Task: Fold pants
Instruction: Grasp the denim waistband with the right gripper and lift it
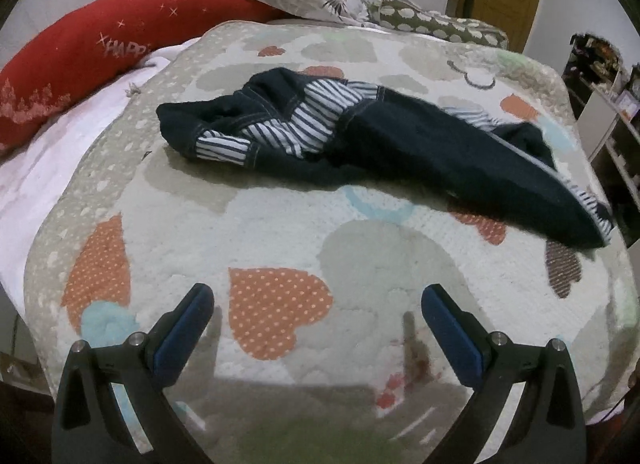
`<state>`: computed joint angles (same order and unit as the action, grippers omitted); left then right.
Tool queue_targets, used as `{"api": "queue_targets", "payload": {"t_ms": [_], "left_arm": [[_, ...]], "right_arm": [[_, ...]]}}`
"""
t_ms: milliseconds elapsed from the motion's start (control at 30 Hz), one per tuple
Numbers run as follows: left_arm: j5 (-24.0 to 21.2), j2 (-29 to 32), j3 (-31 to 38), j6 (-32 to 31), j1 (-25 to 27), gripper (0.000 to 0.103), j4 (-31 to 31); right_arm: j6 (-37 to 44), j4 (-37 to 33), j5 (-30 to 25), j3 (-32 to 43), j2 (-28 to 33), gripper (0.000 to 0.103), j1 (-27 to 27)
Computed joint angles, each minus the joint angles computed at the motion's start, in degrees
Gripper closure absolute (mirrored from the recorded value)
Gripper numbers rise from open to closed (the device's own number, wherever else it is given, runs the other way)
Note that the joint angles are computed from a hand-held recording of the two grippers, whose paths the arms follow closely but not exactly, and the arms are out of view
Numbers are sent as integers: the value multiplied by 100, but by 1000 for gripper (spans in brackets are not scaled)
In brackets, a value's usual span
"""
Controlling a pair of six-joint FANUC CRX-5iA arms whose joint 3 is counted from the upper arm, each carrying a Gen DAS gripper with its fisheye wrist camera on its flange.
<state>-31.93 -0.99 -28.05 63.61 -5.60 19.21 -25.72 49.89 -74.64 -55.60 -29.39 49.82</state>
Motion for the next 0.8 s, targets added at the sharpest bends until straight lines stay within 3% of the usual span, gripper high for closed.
{"api": "queue_targets", "payload": {"t_ms": [100,167,300,433,500,567,600,733,800], "left_arm": [[-48,-149,-150,-733,184,0,733],[-35,-240,-146,-1139,331,0,1168],[-76,-330,39,-1430,757,0,1729],[10,-230,407,-1029,987,0,1253],[-51,-186,377,-1180,1095,2,1477],[-134,-141,252,-1530,1188,19,1929],[-211,-102,213,-1588,1228,22,2039],[-404,8,37,-1741,1331,23,2336],[-504,80,38,-1734,1377,23,2344]], "right_arm": [[527,276,-22,333,149,2,110],[1058,387,351,634,380,2,-33],[2302,353,1674,1253,910,2,-508],[3747,-371,3121,2032,1644,2,-972],[4408,-801,3499,2483,2149,3,-1144],[4922,-1153,3669,2892,2608,5,-1271],[5464,-1666,3761,3281,2937,6,-1392],[6774,-2902,3579,4432,3888,9,-1690],[7131,-3146,3342,4922,4324,10,-1787]]}}
